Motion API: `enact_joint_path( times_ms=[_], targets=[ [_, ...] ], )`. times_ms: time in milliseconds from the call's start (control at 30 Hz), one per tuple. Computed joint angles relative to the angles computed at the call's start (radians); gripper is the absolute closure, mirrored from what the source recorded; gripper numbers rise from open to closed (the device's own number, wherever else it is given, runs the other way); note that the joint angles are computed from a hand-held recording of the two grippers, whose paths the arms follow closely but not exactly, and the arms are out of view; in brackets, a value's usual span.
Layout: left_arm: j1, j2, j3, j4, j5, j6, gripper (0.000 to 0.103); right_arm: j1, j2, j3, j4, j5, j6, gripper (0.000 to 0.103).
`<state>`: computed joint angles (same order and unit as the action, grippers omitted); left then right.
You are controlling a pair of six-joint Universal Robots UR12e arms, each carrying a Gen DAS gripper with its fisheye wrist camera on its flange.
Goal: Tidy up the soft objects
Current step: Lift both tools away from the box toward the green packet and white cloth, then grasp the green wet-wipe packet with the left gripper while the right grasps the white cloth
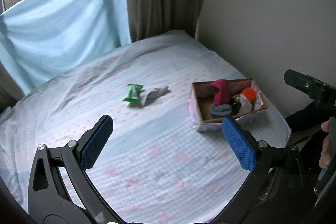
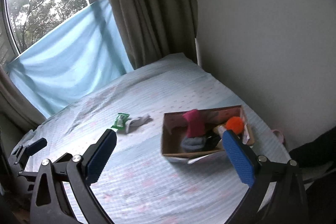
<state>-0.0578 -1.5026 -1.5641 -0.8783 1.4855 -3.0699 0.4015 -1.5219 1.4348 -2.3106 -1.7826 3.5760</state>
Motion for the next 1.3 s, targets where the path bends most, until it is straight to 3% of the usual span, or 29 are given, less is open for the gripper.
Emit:
enact_joint_path(
  times_ms=[267, 567, 833, 1300],
  targets=[
    [0.095, 0.039, -0.044, -0.021, -0.037, 0.066, 0.000, 0.078, 0.040, -0.022, -0.029, -0.044, 0.048, 0.003],
    [0.163, -0.021, 0.000, -0.059, -0.069, 0.077, 0.000, 0.096, 0.122, -0.075, -0.047, 0.001, 0.013, 0.003],
    [0.179, -0.160, 0.107, -0.100, -0.066, 0.064, 0.000, 0.063, 0.238, -0.140, -0.102, 0.088, -0.083, 0.003],
    [0.155, -0.506, 0.378, -0.228, -0.090, 0.067, 0.000, 0.014, 0.463, -0.261, -0.142, 0.134, -0.144, 0.003]
  ],
)
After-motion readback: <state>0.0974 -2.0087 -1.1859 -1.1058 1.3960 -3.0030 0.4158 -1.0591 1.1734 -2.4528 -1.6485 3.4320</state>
